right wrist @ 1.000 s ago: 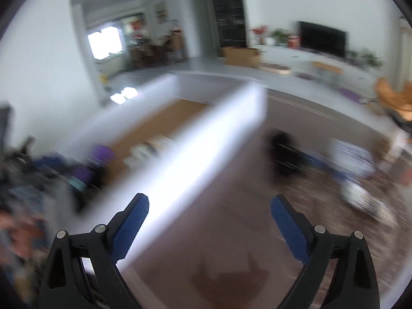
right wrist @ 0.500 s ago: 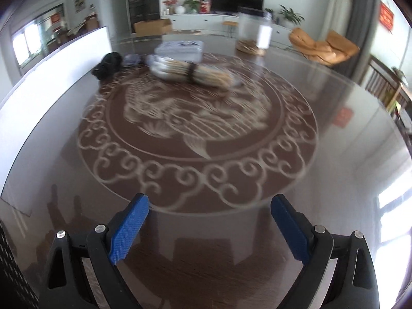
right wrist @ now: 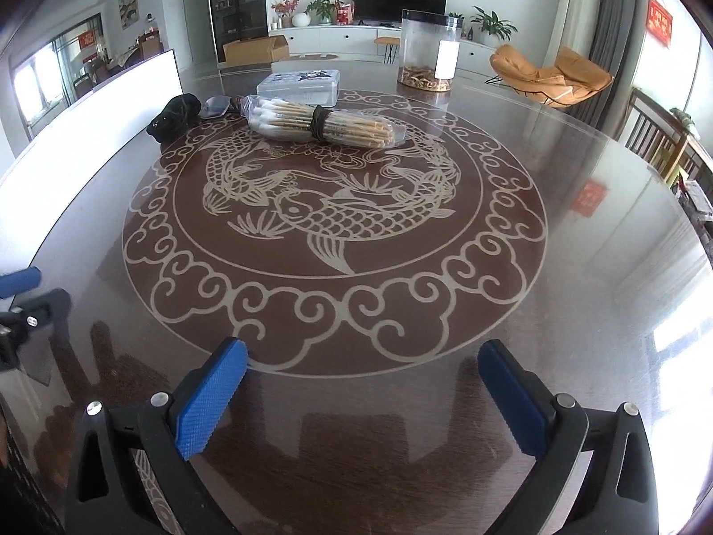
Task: Organize objects
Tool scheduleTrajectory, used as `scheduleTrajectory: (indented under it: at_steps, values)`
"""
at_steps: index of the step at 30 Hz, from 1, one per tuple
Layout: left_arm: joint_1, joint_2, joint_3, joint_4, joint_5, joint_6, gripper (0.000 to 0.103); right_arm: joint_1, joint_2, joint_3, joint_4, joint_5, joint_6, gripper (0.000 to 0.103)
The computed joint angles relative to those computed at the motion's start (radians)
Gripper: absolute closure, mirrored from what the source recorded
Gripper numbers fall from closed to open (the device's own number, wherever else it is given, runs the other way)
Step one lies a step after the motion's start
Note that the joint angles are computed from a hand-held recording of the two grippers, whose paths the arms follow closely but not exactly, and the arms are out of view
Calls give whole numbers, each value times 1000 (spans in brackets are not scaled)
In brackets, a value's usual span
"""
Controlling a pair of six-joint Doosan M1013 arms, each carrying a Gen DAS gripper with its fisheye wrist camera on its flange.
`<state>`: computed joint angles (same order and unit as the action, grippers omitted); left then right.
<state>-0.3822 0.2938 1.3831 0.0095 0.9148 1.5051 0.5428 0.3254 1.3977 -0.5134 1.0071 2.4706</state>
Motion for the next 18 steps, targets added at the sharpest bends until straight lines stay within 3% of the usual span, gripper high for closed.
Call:
scheduleTrajectory:
  at_steps: [4,7,18]
  values:
    - [-13,4,4,51,-27,-31,10,-1,1,0,4,-3,-1,0]
    - [-12,9,4,59,-42,-43,0,-1,1,-1,4,-3,-1,0]
    - [-10,8,12,60,-75,-43,0,-1,1,-1,3,-2,0,0]
